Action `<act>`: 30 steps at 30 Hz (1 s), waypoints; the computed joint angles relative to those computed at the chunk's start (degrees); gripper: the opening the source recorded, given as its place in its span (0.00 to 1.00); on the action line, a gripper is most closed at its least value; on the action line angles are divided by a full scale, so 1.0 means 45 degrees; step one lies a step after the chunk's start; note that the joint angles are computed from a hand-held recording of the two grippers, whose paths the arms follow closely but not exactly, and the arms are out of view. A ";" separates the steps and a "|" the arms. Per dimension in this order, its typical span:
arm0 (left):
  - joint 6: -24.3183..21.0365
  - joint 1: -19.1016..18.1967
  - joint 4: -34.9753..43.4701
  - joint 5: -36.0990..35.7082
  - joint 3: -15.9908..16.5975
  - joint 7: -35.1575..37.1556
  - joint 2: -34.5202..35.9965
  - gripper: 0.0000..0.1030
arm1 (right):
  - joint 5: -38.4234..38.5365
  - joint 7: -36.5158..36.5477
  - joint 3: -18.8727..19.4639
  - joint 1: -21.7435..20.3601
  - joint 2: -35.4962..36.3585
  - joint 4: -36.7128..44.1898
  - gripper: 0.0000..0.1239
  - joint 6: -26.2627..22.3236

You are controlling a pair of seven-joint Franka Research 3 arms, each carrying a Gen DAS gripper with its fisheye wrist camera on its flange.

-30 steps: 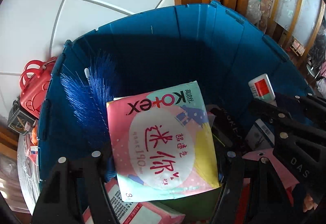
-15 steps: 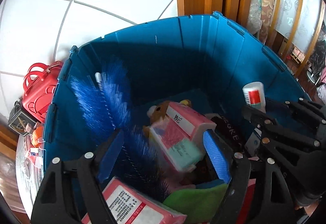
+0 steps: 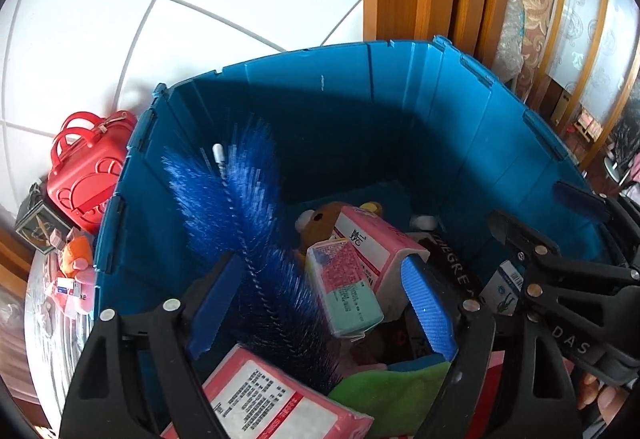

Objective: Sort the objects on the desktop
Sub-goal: 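Carry the Kotex pack and white bottle into the blue crate and release, then withdraw both open tools from the crate back over the bed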

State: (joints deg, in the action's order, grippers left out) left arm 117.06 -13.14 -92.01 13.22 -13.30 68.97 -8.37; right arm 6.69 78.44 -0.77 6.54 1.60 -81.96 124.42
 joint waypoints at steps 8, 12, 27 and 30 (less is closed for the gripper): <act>-0.0997 0.0199 0.0443 0.0175 0.0149 0.0381 -0.0755 0.85 | 0.1331 -0.0502 -0.0044 -0.0090 -0.0364 -0.0081 0.82 0.0224; -0.1512 0.0501 0.0654 -0.0306 0.0620 0.1069 -0.1504 0.89 | 0.1445 -0.0831 0.0097 0.0056 -0.0438 0.0484 0.83 -0.0383; -0.1587 0.2916 -0.1539 -0.0601 0.3334 0.3305 -0.5163 0.95 | 0.0821 -0.0441 0.1366 0.2143 0.0136 0.4134 0.83 -0.2098; -0.1452 0.3355 -0.1862 -0.0896 0.4163 0.4177 -0.5462 0.95 | 0.0197 0.0285 0.1670 0.2904 0.0696 0.5250 0.83 -0.2739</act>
